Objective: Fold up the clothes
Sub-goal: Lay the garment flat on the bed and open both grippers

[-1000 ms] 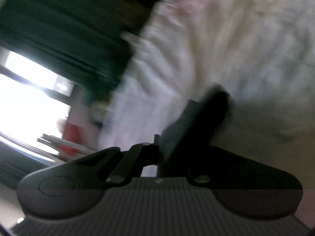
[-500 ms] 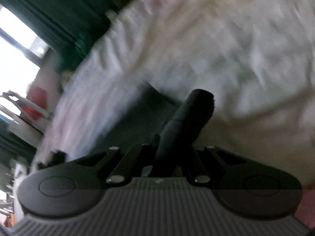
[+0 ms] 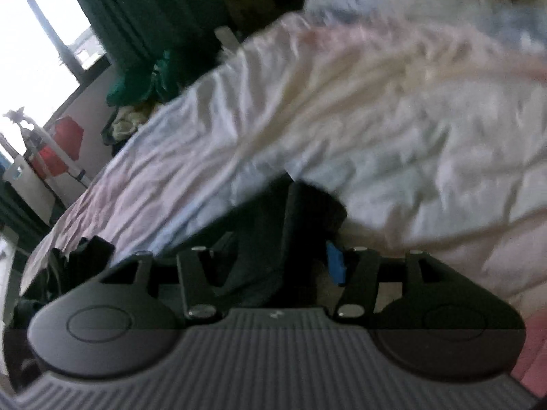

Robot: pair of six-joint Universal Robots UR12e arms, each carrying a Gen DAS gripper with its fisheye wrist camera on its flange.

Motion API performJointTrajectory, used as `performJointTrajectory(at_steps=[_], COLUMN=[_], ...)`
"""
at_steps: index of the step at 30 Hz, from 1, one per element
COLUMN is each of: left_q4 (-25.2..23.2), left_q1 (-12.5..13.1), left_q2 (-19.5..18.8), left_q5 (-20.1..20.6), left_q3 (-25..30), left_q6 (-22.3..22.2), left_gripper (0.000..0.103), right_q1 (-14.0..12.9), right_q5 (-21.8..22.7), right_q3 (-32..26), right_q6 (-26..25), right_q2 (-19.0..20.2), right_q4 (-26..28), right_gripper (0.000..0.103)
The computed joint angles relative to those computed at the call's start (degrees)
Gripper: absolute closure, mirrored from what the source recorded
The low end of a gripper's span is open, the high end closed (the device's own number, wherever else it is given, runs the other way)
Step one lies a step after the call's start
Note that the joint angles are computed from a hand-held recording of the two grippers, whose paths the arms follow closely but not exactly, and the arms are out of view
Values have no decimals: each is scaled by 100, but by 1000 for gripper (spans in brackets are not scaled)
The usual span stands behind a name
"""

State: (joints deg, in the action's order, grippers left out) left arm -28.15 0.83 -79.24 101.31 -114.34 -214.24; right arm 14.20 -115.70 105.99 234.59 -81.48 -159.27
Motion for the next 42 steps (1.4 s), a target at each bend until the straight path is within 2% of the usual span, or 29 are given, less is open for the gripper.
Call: performJointTrajectory(at_steps=[2, 7, 10, 15, 20, 24, 27, 30, 33, 37, 42], left_q4=[256, 843, 1020, 1359, 1670, 2011, 2244, 2344, 2215, 2402, 2438], left_q1=[-265, -911, -1211, -1586, -1858, -1959, -2016, -2014, -1954, -1974, -1928], left_q2=[-87, -516, -837, -1344, -1863, -2228, -2533, -2753, -2843, -2944, -2928], left_q5=[190, 529, 482, 434, 577, 650, 795, 835, 530, 740, 740], left_q3=[125, 529, 809, 1130, 1465, 1580, 1609, 1572, 1547, 1534, 1482], left_q6=[258, 857, 1037, 1338, 1694, 1927, 2202, 2211, 2151, 2509, 2418], left_gripper=[7, 5, 5, 5, 5, 5, 5, 5, 6, 6, 5], right_q1=[146, 479, 638, 839, 930, 1005, 1023, 1011, 1052, 1083, 1095], right_q5=[-309, -656, -491, -14, 512, 575, 572, 600, 421, 451, 615], right_q3=[-150, -522, -677, -859, -952, -976, -966, -922, -984, -1121, -1169], right_q6=[-351, -1313, -1834, -2350, -2472, -2706, -2582, -2515, -2577, -2733, -2776], right_q2=[44, 179, 270, 453, 648, 901, 1072, 1203, 1334, 1444, 1494], right_q4=[-136, -612, -978, -1357, -1705, -2209, -2404, -2564, -2482, -2274, -2161], right_gripper=[35, 34, 34, 34, 34, 34, 34, 34, 34, 34, 34])
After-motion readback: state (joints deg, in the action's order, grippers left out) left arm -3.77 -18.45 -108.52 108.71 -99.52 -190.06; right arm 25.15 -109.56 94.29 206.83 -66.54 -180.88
